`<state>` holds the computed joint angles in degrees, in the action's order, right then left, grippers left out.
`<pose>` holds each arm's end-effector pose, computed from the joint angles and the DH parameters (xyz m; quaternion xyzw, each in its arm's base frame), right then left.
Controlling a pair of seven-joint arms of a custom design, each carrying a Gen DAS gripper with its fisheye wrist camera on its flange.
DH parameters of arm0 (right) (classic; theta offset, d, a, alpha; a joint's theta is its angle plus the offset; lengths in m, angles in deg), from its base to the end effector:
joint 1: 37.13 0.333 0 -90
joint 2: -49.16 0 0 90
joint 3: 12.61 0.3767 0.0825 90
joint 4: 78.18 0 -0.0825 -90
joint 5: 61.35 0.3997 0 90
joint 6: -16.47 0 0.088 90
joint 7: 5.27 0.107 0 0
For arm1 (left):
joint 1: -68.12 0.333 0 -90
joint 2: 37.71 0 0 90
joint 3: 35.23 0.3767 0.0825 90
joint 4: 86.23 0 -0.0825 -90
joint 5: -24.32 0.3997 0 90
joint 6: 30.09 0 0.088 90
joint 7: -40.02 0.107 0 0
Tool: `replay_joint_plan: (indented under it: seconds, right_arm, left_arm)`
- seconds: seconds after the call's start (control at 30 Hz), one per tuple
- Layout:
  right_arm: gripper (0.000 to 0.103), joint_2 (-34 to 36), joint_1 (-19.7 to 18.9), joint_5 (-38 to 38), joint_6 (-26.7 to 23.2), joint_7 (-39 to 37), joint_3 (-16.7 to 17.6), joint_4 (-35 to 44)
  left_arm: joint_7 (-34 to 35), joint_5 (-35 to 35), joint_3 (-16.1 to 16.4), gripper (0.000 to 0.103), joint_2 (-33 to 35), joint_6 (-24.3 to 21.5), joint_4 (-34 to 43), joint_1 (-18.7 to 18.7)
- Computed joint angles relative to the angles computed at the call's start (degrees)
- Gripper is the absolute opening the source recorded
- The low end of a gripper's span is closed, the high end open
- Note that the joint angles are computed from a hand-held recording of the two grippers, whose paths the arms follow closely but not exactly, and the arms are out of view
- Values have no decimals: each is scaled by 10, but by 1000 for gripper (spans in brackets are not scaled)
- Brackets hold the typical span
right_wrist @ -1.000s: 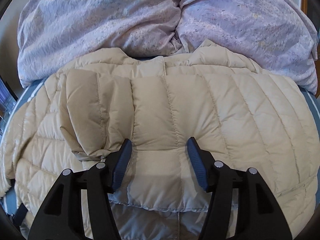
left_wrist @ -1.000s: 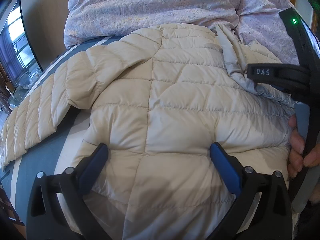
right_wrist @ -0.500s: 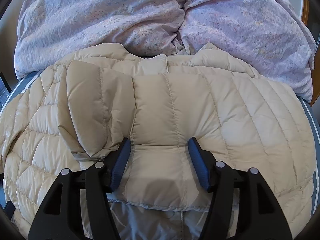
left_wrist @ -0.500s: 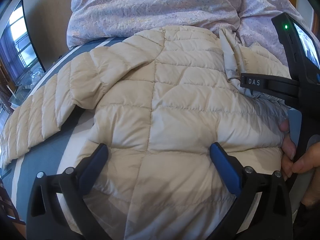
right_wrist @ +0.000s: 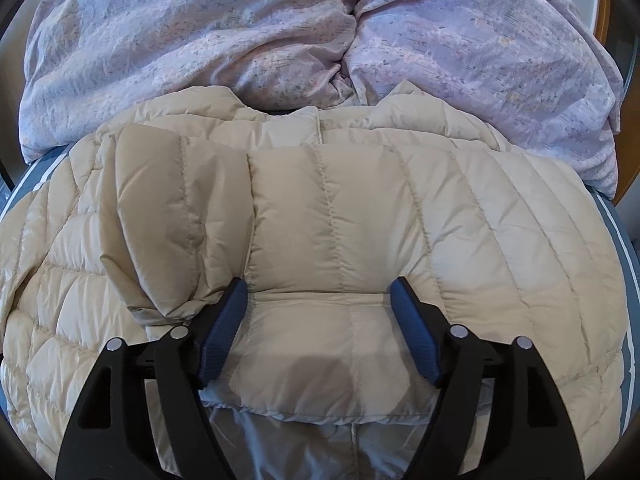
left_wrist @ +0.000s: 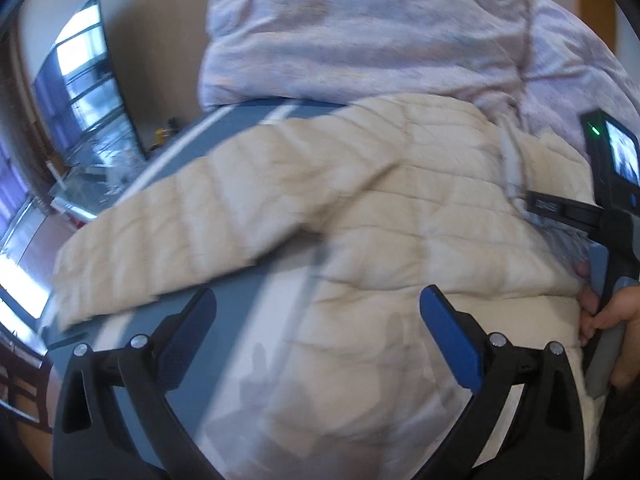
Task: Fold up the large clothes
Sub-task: 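Move the left tool to the other sleeve cuff and close on it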
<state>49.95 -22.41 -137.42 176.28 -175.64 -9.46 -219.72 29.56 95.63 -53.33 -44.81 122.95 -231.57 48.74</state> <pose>0.4488 0.1913 0.3458 -0.5938 0.7378 -0.2607 0.1872 0.3479 -0.3033 0.3754 -0.6652 0.6567 -0.2239 0.2759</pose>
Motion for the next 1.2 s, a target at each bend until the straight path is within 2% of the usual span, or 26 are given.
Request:
replay_joint_plan:
  seconds: [0.17,0.37,0.53,0.67,0.9,1.07,1.1,1.2]
  right_arm:
    - [80,2,0,2,-2,1,-1,1]
    - [82,3,0,2,-3,5,-1,1]
    - [83,4,0,1,-2,7,-1,2]
    - [83,4,0,1,-2,7,-1,1]
    - [83,4,0,0,-2,7,-1,1]
    - [83,4,0,-1,-1,8,-1,1]
    - [83,4,0,-1,-1,8,-2,1]
    - [84,4,0,-2,-1,9,-2,1]
  left_arm:
    - [18,-30,17,101,-64,-18,-56,23]
    - [40,-50,43,101,-128,-4,-117,70]
    - [60,-62,86,101,-173,49,-170,134]
    - [94,-88,106,101,-188,70,-194,180]
    - [118,-113,93,100,-176,96,-201,228]
    - [119,-110,91,86,-146,127,-195,250]
    - [120,-112,95,86,-139,139,-195,253]
    - [95,-92,79,82,-135,141,-190,267]
